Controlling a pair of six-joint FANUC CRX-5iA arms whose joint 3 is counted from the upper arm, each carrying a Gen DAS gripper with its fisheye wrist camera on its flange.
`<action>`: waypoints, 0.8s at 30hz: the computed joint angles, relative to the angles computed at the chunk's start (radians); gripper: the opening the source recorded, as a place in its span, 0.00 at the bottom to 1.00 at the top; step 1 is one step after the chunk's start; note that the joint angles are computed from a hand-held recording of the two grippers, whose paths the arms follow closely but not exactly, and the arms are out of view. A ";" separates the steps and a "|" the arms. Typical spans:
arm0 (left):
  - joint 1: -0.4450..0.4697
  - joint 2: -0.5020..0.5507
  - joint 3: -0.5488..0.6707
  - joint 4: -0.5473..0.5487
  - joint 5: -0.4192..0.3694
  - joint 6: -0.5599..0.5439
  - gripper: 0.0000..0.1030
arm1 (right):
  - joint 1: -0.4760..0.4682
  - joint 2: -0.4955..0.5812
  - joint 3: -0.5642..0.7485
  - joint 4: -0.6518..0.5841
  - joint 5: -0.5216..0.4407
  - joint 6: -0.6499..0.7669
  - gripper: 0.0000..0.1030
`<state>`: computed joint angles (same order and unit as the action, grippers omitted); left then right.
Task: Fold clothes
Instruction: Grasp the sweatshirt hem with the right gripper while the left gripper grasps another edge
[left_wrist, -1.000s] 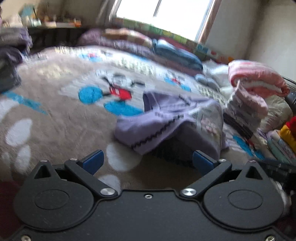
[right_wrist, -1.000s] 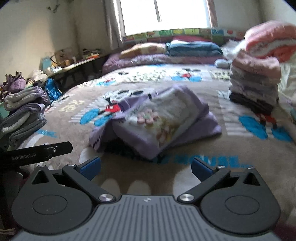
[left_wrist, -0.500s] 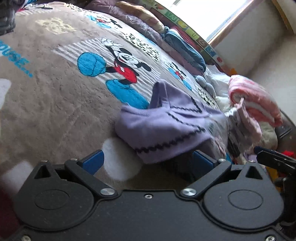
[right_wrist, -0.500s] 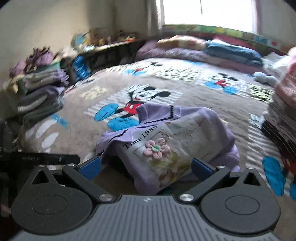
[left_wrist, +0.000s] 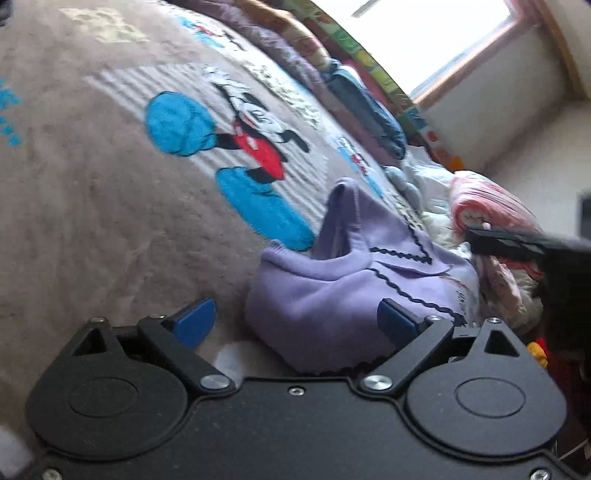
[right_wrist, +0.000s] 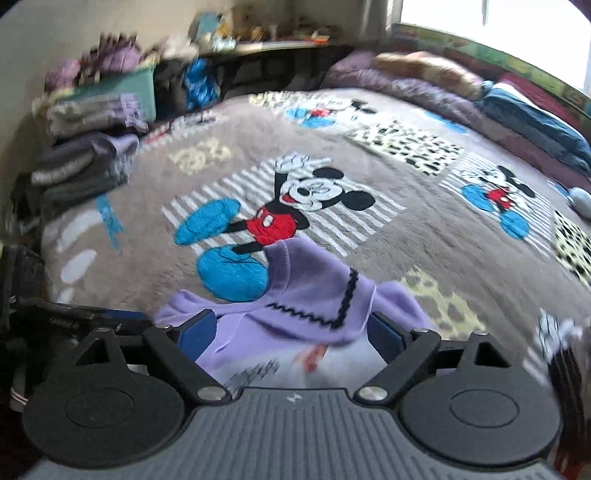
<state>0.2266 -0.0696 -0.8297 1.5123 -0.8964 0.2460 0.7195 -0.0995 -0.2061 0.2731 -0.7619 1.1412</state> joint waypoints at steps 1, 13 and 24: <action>0.000 0.008 0.000 0.013 -0.015 -0.019 0.92 | -0.019 0.041 0.052 -0.041 -0.023 0.071 0.83; -0.022 0.070 0.016 0.051 -0.067 -0.103 0.78 | -0.231 0.475 0.637 -0.461 -0.403 0.590 0.82; -0.031 0.060 0.005 0.057 -0.059 -0.126 0.51 | -0.287 0.503 0.649 -0.591 -0.444 0.612 0.22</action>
